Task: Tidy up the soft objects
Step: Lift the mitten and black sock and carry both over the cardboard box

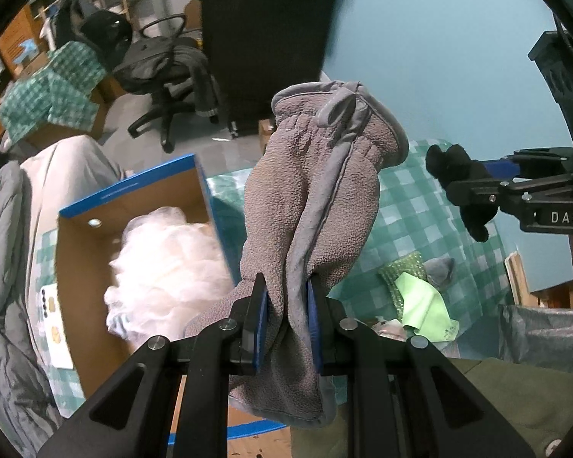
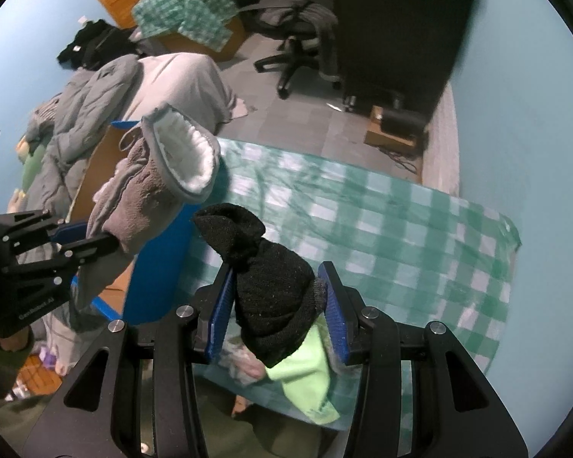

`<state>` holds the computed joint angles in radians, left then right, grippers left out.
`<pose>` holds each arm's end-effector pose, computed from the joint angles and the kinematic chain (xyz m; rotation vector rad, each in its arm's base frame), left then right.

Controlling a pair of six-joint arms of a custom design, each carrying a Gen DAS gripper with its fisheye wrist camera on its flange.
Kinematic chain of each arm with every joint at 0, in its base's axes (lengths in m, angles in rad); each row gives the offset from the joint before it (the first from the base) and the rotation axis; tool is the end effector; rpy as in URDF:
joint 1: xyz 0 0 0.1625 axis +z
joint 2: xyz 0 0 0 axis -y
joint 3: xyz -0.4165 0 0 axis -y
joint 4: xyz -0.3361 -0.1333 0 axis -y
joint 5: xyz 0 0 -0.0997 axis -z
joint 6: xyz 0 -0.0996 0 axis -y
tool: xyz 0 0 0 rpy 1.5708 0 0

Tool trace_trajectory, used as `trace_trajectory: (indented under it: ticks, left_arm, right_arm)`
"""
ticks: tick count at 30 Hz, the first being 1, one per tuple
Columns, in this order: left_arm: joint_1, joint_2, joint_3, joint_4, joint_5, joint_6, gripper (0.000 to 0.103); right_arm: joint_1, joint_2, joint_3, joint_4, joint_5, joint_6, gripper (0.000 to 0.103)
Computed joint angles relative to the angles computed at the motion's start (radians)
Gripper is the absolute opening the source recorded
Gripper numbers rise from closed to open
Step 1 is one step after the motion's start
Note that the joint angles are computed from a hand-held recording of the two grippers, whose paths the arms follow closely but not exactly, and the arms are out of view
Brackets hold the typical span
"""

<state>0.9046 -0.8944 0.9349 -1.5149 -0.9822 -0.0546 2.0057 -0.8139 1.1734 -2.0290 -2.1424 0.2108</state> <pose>-0.2768 -0.6573 0.3816 0.8043 2.4238 -0.1577 0.3704 -0.6087 0.2735 0.2538 -2.5942 0.3651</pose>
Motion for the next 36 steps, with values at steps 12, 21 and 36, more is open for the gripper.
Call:
trace_trajectory:
  ticks: [12, 21, 36]
  left_arm:
    - [0.037, -0.061, -0.006, 0.039, 0.064, -0.067, 0.019]
    - [0.083, -0.093, -0.026, 0.065, 0.098, -0.115, 0.019]
    - [0.171, -0.052, -0.134, 0.124, 0.132, -0.134, 0.019]
  right_arm:
    - [0.031, 0.151, -0.186, 0.055, 0.065, -0.075, 0.044]
    - [0.052, 0.268, -0.343, 0.124, 0.104, -0.107, 0.044]
    - [0.075, 0.484, -0.636, 0.291, 0.179, -0.106, 0.044]
